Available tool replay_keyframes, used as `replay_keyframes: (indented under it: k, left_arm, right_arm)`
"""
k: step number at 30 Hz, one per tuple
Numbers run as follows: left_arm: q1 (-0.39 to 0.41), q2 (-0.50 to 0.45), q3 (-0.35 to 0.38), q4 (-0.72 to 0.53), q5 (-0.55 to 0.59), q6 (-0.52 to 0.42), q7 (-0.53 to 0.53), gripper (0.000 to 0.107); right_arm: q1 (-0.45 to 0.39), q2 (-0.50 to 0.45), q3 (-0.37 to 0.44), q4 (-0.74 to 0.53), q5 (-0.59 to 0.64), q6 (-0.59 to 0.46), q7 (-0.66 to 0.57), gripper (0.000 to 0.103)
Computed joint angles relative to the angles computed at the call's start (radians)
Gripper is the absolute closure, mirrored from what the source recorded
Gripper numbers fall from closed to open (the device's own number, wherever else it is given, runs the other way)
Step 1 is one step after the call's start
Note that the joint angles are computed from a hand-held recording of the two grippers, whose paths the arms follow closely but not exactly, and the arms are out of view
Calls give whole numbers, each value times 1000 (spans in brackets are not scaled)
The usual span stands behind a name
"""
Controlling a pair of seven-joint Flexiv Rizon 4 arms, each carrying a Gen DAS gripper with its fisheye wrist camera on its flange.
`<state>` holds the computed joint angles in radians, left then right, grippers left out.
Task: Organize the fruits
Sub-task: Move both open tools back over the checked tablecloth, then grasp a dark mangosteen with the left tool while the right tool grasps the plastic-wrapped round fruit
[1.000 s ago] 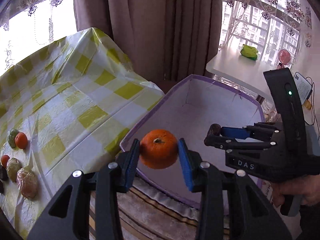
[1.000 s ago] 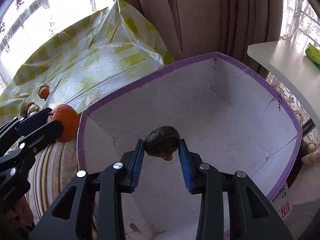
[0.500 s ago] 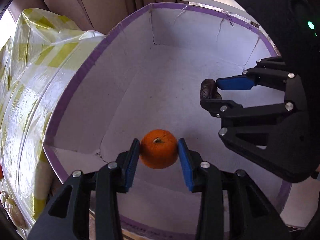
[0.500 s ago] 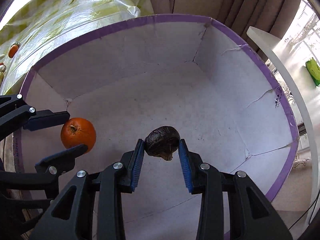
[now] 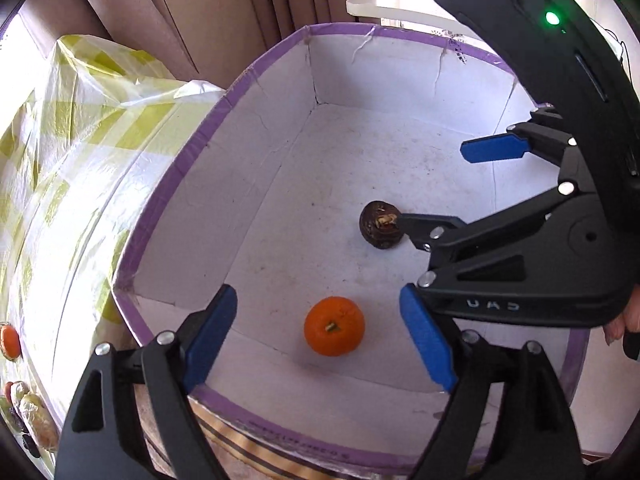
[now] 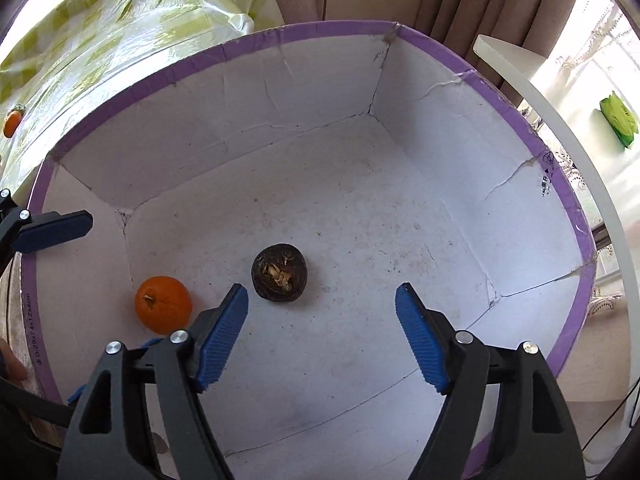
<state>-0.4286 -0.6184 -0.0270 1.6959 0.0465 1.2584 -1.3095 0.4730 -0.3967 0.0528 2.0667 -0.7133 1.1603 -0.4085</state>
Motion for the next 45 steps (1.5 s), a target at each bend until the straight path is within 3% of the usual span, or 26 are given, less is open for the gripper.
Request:
replay_keyframes:
  k: [1,3,5,7,9,11,13,15,16,18,21,26,30,34,37,42,45]
  left_arm:
    - [-5,13,15,22,12,47,-18,18]
    - [30,51,-8,90,27,164,-36,5]
    - [149,98,-143,212,-41,329,44,5]
    - [211,125,-199,298,-65,509,44,5]
    - [170,123,-129,343,-61,726,16,5]
    - [66,131,2,385,-126,851,59,5]
    - [19,134,67,415,-184,923,132,5]
    - [36,154,66,456,-193,967,166,5]
    - [30,170,75,482,-209,983,195,5]
    - [5,171,99,500,-257,1014,249,5]
    - [-49,177,116,528,-433,1049,329,5]
    - [46,219,82,617,-520,1101,251,5]
    - [136,274,60,657,-579,1074,161,5]
    - [242,315,62,671,-580,963,69,8]
    - [324,337,68,669,-546,854,-22,19]
    - [328,315,134,632,-604,735,-44,25]
    - [271,282,202,599,-670,679,-21,31]
  right_arm:
    - [3,15,-8,11,-7,8,26,15]
    - [6,33,-18,1,-17,5,74,16]
    - [21,63,-41,0,-62,-36,166,16]
    - [23,77,-28,-36,-72,-117,212,16]
    - [5,92,-61,-1,-228,2,314,16]
    - [3,109,-104,12,-450,86,465,16]
    - [-6,96,-115,-19,-603,138,566,16]
    - [-38,66,-117,-64,-713,244,679,16]
    - [-55,44,-125,-101,-825,318,791,16]
    - [-49,7,-99,-163,-874,311,843,16]
    - [-29,-52,-52,-248,-877,279,820,16]
    - [19,-158,-15,-371,-835,264,735,16]
    - [62,-260,11,-454,-633,282,547,16]
    - [107,-342,33,-545,-515,289,383,16]
    - [141,-383,33,-604,-470,309,276,16]
    - [211,-421,-2,-673,-441,328,141,16]
    - [235,-454,16,-716,-395,304,21,16]
